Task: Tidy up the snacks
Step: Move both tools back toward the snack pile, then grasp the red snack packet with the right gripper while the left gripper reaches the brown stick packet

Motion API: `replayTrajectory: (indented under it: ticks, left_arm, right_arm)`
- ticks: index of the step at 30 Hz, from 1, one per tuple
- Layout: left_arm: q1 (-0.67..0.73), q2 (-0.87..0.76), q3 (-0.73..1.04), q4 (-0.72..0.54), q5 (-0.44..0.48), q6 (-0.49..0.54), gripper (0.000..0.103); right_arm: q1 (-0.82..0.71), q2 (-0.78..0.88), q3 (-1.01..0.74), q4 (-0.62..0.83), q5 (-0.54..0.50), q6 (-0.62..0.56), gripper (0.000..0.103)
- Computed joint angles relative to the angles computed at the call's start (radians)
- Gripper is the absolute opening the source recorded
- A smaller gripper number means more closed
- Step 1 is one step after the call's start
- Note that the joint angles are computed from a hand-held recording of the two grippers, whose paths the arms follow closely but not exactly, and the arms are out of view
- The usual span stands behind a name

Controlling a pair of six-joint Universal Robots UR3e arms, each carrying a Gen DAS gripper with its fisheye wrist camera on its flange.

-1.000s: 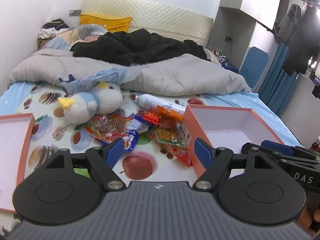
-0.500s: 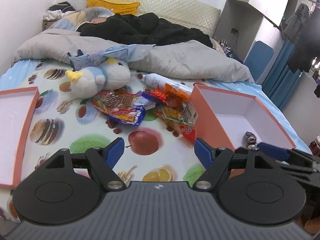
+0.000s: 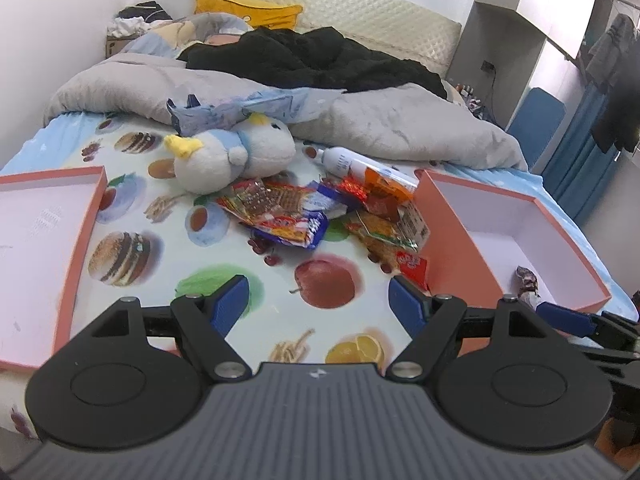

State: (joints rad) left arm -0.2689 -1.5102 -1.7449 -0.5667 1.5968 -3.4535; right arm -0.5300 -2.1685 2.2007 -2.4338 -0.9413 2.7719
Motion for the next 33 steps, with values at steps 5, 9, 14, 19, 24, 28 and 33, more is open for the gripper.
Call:
replayTrajectory:
  ticks: [5, 9, 14, 19, 24, 28, 33]
  left_arm:
    - [0.037, -0.024, -0.003, 0.016, -0.019, 0.006, 0.081]
    - [0.059, -0.052, -0.018, 0.036, -0.044, -0.001, 0.081]
    - [0.098, -0.109, -0.028, 0.076, -0.071, -0.001, 0.081]
    - [0.134, -0.191, 0.000, 0.113, -0.084, -0.007, 0.081]
    - [0.168, -0.291, 0.035, 0.155, -0.102, -0.038, 0.081]
    - [0.197, -0.379, 0.063, 0.196, -0.125, -0.101, 0.081]
    - [0.245, -0.470, 0.098, 0.243, -0.211, -0.151, 0.080]
  right_arm:
    - [0.099, 0.118, -0.025, -0.132, -0.053, 0.074, 0.067]
    - [0.161, 0.202, -0.052, -0.204, -0.099, 0.111, 0.067]
    - [0.237, 0.323, -0.094, -0.284, -0.170, 0.149, 0.067]
    - [0.289, 0.448, -0.150, -0.342, -0.205, 0.168, 0.067]
    - [0.348, 0.602, -0.251, -0.390, -0.259, 0.199, 0.067]
    - [0.409, 0.766, -0.401, -0.425, -0.319, 0.243, 0.066]
    - [0.448, 0.941, -0.582, -0.432, -0.369, 0.281, 0.066]
